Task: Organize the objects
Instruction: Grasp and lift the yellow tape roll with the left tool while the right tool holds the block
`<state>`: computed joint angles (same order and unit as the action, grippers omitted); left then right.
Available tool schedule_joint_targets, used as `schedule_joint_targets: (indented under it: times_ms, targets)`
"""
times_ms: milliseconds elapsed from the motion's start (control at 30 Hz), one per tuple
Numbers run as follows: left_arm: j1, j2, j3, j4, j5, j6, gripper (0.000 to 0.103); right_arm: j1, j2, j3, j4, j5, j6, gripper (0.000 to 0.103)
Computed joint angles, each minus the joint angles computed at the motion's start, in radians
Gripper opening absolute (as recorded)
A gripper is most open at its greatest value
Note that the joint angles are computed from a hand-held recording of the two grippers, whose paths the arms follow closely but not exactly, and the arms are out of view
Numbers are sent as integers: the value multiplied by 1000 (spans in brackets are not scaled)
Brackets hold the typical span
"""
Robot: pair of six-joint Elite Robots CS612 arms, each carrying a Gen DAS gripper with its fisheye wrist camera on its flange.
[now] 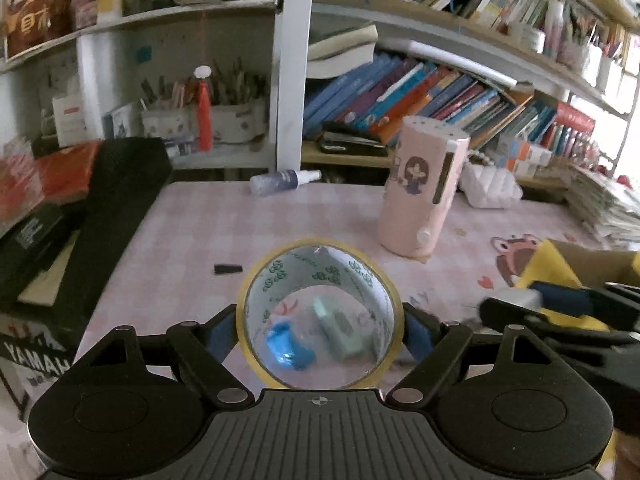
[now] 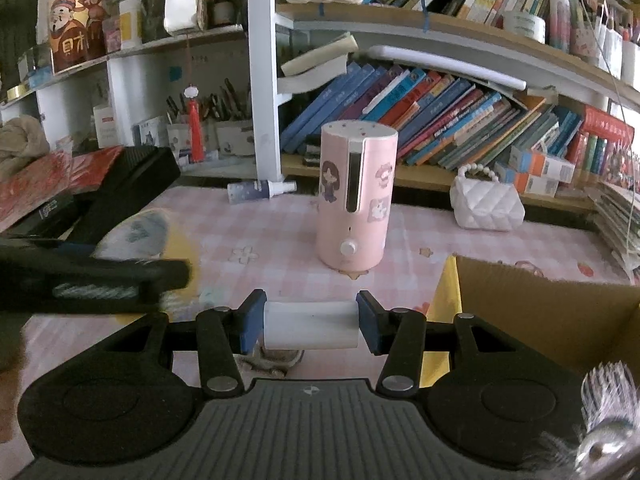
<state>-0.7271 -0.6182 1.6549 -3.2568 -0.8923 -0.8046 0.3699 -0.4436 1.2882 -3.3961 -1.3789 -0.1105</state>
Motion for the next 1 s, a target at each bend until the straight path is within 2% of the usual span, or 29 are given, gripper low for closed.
schedule_joint_targets:
  times_ms: [67, 133, 233, 367, 567, 800, 1000]
  targets:
    - [-11, -11, 21, 21, 12, -6, 84, 0, -5, 10, 6, 6, -10, 47]
    - [-20, -25, 43, 47, 20, -54, 84, 1, -12, 22, 13, 11, -19, 46]
    - [-34, -44, 86, 27, 32, -109, 84, 2, -25, 45, 17, 26, -33, 46]
    - [-56, -68, 130, 4, 68, -137, 84, 3, -48, 87, 6, 49, -61, 46]
    - [-89, -90, 177, -48, 95, -148, 84, 6, -83, 155, -16, 64, -64, 46]
    - [-124, -104, 228, -83, 134, -161, 84, 17, -112, 226, -77, 44, -51, 46]
    - [-155, -115, 278, -119, 138, -183, 84, 26, -141, 297, -113, 15, -37, 46]
